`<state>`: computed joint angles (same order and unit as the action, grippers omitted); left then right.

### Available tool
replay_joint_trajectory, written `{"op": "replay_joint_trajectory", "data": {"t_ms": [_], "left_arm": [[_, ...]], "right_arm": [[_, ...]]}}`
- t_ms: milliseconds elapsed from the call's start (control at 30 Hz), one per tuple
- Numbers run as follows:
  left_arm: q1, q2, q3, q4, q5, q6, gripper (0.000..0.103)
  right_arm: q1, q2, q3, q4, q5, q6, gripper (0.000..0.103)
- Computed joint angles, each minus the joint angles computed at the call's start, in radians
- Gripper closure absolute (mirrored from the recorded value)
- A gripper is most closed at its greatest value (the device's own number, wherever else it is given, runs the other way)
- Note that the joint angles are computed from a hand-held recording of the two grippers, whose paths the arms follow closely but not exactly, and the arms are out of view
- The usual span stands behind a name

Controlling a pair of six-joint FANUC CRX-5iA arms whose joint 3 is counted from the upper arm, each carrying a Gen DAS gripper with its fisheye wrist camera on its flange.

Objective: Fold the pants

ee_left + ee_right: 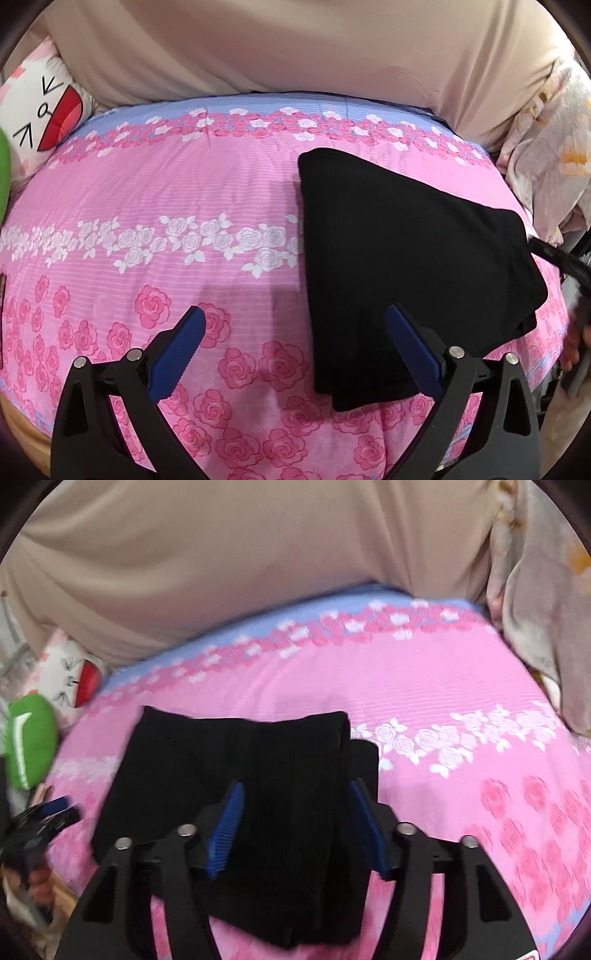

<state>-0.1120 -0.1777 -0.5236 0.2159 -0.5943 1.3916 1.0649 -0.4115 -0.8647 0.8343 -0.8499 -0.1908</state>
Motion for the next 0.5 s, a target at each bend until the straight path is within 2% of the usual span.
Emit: {"op": "replay_joint_trajectory", "data": {"t_ms": [33,67,100,133,200,267,300,333,367,400,433,500], "left_arm": [[-0.006,-0.001,0.004,-0.017,-0.001,0.013,0.007],[-0.01,-0.004,0.004,-0.023,-0.002,0.016,0.007],[-0.01,-0.007,0.003,-0.025,-0.004,0.016,0.007],[-0.01,-0.01,0.006,-0.038,-0.008,0.027,0.007],[-0.008,-0.013,0.011,-0.063,-0.012,0.048,0.007],[-0.013,-0.008,0.029,-0.126,-0.016,0.107,0.007],[-0.017,0.001,0.038,-0.149,-0.017,0.129,0.007],[-0.018,0.009,0.042,-0.153,-0.018,0.134,0.007],[-0.018,0.021,0.048,-0.154,-0.022,0.137,0.007],[-0.022,0.03,0.054,-0.162,-0.021,0.144,0.007],[-0.029,0.035,0.063,-0.184,-0.023,0.164,0.007],[-0.049,0.038,0.078,-0.236,-0.022,0.211,0.007]], "right_arm": [[-0.048,0.04,0.025,-0.035,0.039,0.057,0.043],[-0.104,0.086,0.041,-0.049,0.106,0.091,0.058],[-0.125,0.103,0.048,-0.06,0.122,0.113,0.067],[-0.118,0.123,0.068,-0.038,0.085,0.1,0.081],[-0.081,0.068,0.032,0.108,0.055,0.001,0.082],[-0.031,0.042,0.017,0.178,-0.043,-0.068,0.082],[-0.032,0.053,0.021,0.154,-0.067,-0.05,0.08],[-0.041,0.079,0.038,0.083,-0.084,0.008,0.072],[-0.048,0.107,0.055,0.01,-0.099,0.04,0.07],[-0.044,0.099,0.05,-0.013,-0.094,0.02,0.07],[-0.014,0.072,0.031,0.016,-0.105,-0.042,0.072],[0.118,0.038,0.01,0.136,-0.231,-0.162,0.072]]}}
